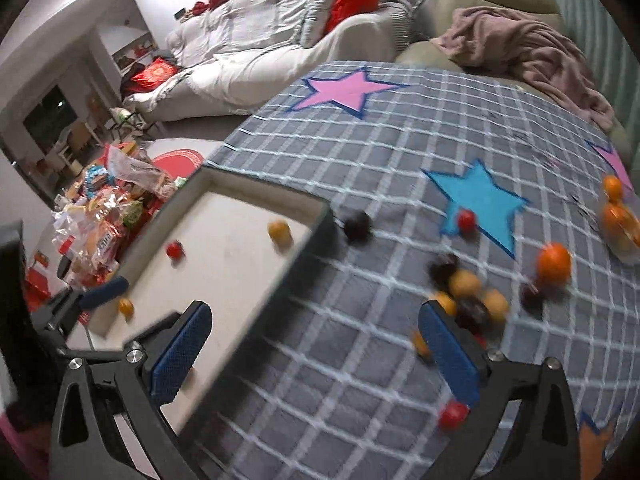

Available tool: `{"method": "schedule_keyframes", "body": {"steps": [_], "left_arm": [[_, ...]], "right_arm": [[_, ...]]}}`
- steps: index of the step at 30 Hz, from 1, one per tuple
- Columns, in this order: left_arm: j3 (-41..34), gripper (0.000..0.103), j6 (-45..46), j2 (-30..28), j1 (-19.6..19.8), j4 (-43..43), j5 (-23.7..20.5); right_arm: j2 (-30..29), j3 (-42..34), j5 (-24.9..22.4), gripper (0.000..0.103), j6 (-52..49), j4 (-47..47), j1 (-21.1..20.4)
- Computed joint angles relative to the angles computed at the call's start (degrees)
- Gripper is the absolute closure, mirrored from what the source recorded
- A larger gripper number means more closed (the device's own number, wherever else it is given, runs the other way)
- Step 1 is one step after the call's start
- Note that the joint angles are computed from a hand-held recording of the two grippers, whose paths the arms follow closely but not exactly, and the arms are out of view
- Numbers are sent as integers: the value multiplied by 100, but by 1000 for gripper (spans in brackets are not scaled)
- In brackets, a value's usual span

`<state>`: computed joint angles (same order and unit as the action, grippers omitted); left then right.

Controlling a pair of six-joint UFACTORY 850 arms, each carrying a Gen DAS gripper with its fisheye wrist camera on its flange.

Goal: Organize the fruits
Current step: 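Grasp a red cherry tomato with the right tool while the left tool grasps an orange cherry tomato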

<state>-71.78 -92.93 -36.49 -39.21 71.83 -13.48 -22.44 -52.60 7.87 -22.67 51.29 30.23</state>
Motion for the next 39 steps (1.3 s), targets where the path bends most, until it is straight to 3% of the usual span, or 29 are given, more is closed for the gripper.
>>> {"method": "schedule_keyframes", "body": {"steps": [7,12,21,34,37,39], "left_arm": [[2,10,-356,91,-447,505,-97],[-149,10,52,6,-684,234,-84],[-820,10,1794,-522,-937,-1356,-271],[-2238,10,4944,-1457,-797,-4465,-403],[-2524,10,5409,-1667,-797,-4849,-550],[-2673,10,5497,-1771,-806,-4901,-637]], "right_arm": [[560,997,490,0,-419,661,86],[713,1469,737,0,-686,1126,111],[541,1618,1038,0,-703,1313,122],[54,1246,1360,1,-491,975,44],[65,1261,1347,13,-140,579,-7],[76,1276,1422,27,-137,507,26]]}}
